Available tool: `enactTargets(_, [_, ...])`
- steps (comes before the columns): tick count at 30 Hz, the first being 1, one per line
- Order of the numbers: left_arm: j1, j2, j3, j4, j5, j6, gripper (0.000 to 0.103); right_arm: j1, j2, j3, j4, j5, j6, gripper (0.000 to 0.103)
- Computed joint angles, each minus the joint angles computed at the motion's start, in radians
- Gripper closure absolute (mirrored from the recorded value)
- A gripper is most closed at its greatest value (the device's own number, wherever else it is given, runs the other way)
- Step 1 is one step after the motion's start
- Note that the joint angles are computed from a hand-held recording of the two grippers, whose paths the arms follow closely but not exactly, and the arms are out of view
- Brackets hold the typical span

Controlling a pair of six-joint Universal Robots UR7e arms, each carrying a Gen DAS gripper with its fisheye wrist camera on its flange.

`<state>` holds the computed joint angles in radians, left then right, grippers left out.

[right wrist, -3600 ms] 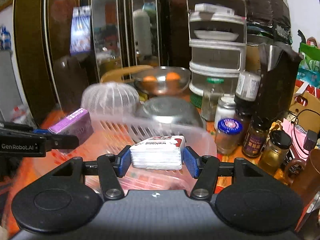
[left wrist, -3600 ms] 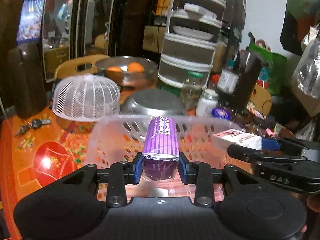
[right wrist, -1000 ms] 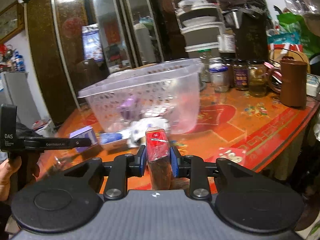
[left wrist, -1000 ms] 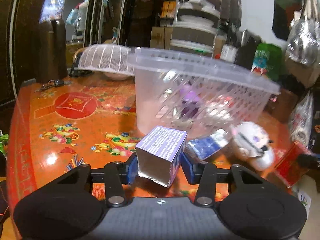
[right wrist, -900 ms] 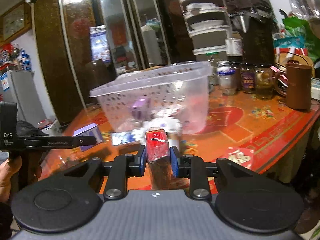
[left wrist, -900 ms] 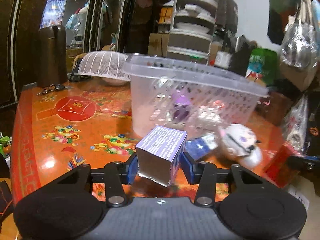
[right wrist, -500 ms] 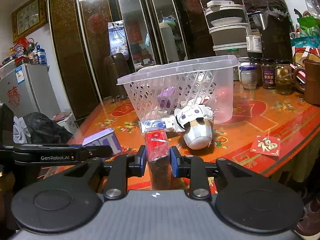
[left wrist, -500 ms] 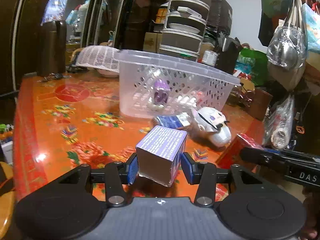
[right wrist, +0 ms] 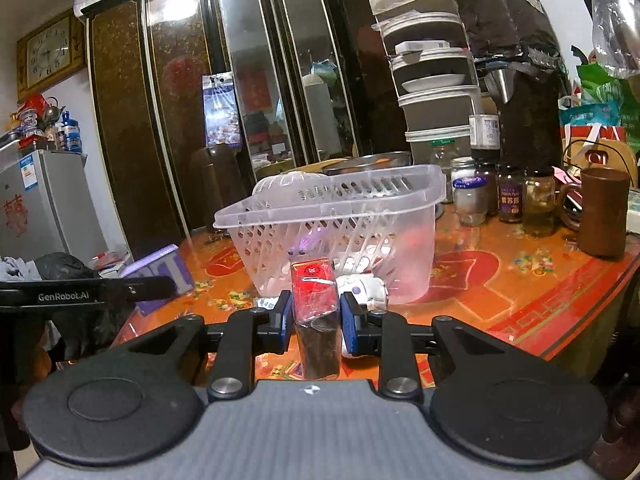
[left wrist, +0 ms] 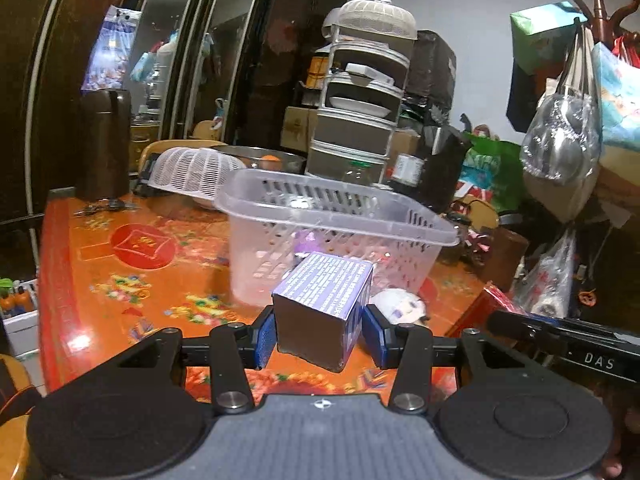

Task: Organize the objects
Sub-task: 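Drop the lavender box into the basket with the left tool while the right tool drops the red box in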

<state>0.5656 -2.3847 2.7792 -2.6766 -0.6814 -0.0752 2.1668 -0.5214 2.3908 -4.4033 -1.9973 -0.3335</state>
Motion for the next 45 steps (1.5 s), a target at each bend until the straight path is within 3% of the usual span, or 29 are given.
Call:
enactTargets(5, [0.025, 0.199, -0.065, -0.239, -0.025, 0.116, 0.054, 0.022, -0.084, -0.031, 0.043, 0.008, -0.043, 0.075])
enactTargets(9, [0.101, 0.425, -0.182, -0.435, -0.080, 0.238, 0.054, 0.026, -0.163, -0.118, 0.196, -0.002, -0.073, 0.075])
enactTargets(12, [0.140, 0.548, -0.262, -0.498, -0.081, 0.281, 0.054, 0.024, -0.194, -0.202, 0.324, -0.035, -0.075, 0.075])
enactTargets(14, [0.166, 0.609, -0.320, -0.483, -0.081, 0.281, 0.054, 0.020, -0.199, -0.256, 0.400, -0.072, -0.068, 0.075])
enactTargets(16, [0.195, 0.663, -0.377, -0.454, -0.092, 0.276, 0.054, 0.001, -0.216, -0.288, 0.492, -0.061, -0.031, 0.075])
enactTargets(24, [0.279, 0.821, -0.490, -0.415, -0.064, 0.268, 0.054, -0.046, -0.187, -0.398, 0.648, -0.106, -0.021, 0.075])
enactTargets(29, [0.360, 0.906, -0.566, -0.319, -0.075, 0.211, 0.054, -0.075, -0.146, -0.475, 0.780, -0.151, 0.002, 0.075])
enactTargets(37, [0.392, 0.934, -0.594, -0.219, -0.083, 0.172, 0.054, -0.084, -0.121, -0.532, 0.925, -0.183, 0.028, 0.075])
enactTargets(45, [0.422, 0.960, -0.605, -0.209, -0.106, 0.168, 0.051, -0.082, -0.096, -0.583, 1.026, -0.221, 0.034, 0.074])
